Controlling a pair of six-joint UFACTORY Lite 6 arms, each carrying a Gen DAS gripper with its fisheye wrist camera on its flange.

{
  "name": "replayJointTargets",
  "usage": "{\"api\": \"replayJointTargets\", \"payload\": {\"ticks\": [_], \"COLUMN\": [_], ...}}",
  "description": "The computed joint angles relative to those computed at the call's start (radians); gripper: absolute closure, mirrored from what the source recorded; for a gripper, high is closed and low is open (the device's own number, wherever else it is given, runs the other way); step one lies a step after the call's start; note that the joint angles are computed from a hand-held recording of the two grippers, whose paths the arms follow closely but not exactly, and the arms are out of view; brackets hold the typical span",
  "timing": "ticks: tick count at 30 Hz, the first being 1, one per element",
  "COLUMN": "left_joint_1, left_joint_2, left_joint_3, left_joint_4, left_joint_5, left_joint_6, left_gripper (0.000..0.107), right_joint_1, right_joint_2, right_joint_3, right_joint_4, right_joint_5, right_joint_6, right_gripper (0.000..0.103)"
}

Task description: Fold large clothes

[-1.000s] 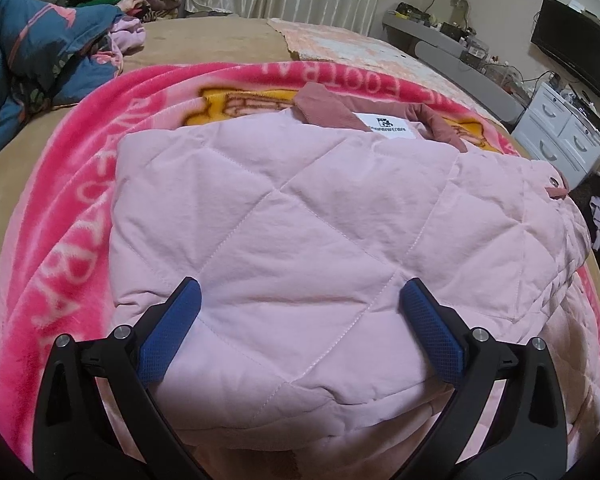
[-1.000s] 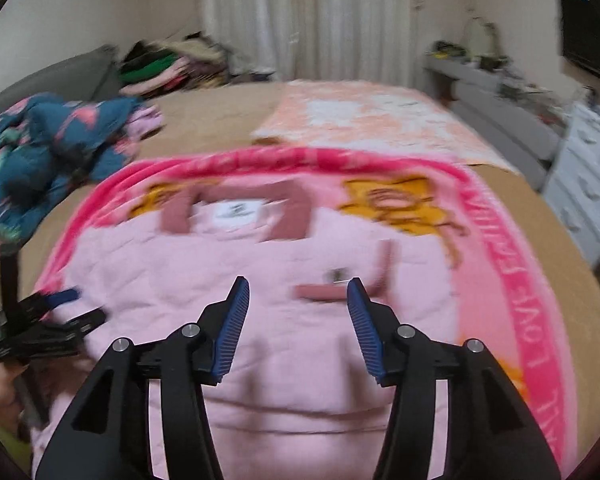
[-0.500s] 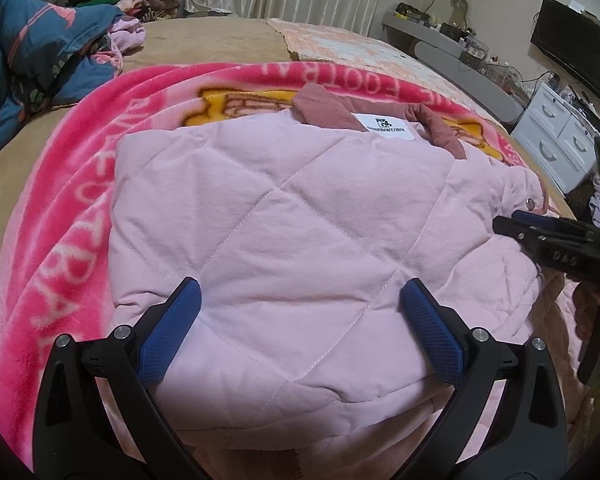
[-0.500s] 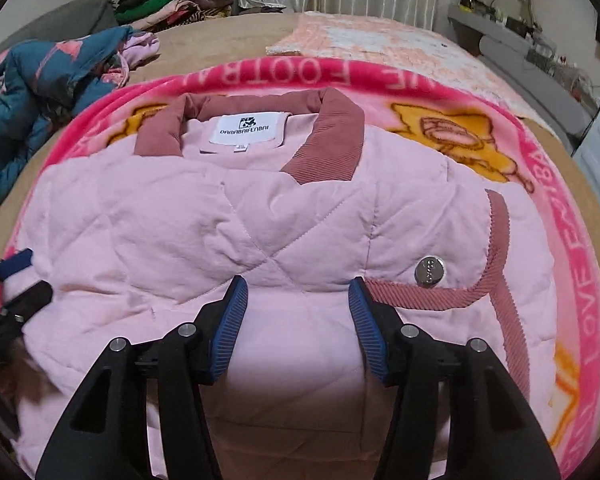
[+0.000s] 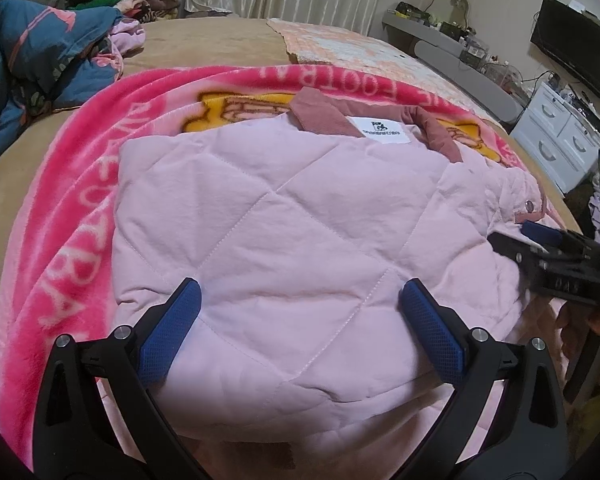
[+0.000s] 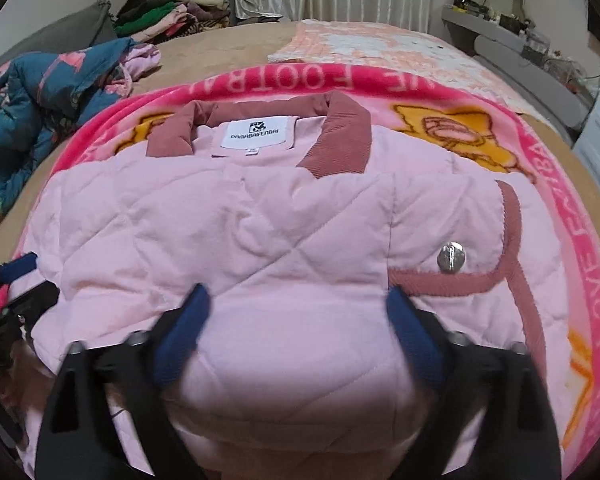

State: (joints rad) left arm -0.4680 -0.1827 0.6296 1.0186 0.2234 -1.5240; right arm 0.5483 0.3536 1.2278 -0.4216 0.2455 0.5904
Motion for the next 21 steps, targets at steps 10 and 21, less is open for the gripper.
{"api": "replayJointTargets", "payload": {"ticks": [10,21], "left_joint_1": [-0.027,-0.105], "left_joint_2": [-0.086,-0.176], "left_joint_3": [-0.001,0.021], "left_joint_4": [-0.176,-0.237], "left_joint_5": [0.023,0.123], "left_joint_6": [0.147,0.199], "left_gripper": [0.012,0.012], "right_joint_1": [-0.024,-0.05], "right_joint_2": [-0.178,-0.383], "right_joint_3": [-0.162,-0.318], "right_joint_4": [0.124,0.235], "right_joint_5": [-0.014,-0.005], "right_joint_6": [-0.116,-0.19], "right_gripper": [0.004,0.004]}}
